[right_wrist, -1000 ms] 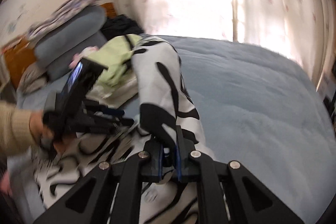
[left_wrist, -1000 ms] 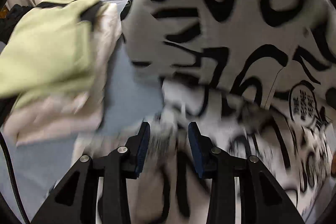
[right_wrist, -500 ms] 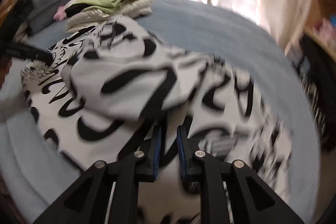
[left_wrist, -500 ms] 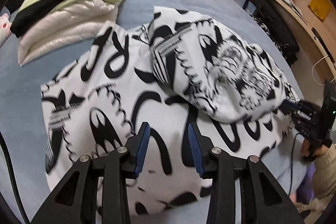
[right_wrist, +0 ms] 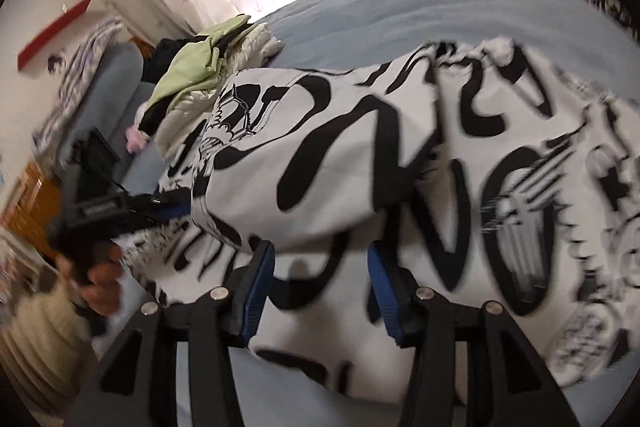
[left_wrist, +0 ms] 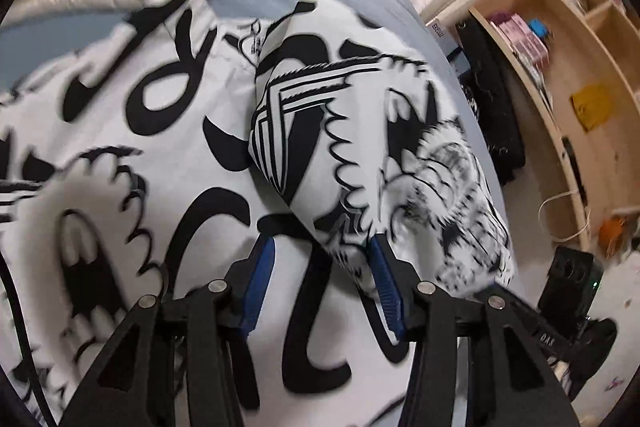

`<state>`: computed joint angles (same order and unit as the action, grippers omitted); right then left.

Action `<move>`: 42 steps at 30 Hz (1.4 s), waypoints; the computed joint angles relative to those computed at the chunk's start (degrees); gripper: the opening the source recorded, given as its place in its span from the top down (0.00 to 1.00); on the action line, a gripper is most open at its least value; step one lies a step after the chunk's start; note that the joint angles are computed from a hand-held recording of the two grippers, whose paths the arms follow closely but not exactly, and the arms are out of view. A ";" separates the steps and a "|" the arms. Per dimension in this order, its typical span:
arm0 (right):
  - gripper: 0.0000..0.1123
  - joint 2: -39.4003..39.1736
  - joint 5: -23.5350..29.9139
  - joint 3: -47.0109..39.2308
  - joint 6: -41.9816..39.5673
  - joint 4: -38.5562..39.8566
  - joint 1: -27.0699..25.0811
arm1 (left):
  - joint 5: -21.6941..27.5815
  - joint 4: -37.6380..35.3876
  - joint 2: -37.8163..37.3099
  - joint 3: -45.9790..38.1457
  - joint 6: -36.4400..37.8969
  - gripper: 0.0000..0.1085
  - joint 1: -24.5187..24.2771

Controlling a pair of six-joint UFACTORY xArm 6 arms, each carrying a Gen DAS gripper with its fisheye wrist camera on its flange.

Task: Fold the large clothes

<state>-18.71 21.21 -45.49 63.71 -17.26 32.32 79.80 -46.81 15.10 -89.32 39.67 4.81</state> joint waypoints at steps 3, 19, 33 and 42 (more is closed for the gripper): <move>0.55 3.85 -3.39 -1.79 0.79 0.45 -0.94 | 0.26 -4.19 2.22 0.09 0.18 0.53 0.01; 0.96 4.27 -26.36 2.34 23.34 -14.43 -7.35 | -0.58 -21.52 6.27 1.09 -0.58 0.55 -0.81; 0.96 -5.22 -12.38 3.49 25.51 -13.25 -4.90 | -12.89 2.81 -18.49 15.89 -8.40 0.99 -4.63; 0.91 2.22 21.09 -5.44 17.26 -8.64 4.93 | -21.82 14.06 -22.07 27.24 -9.09 0.95 -9.40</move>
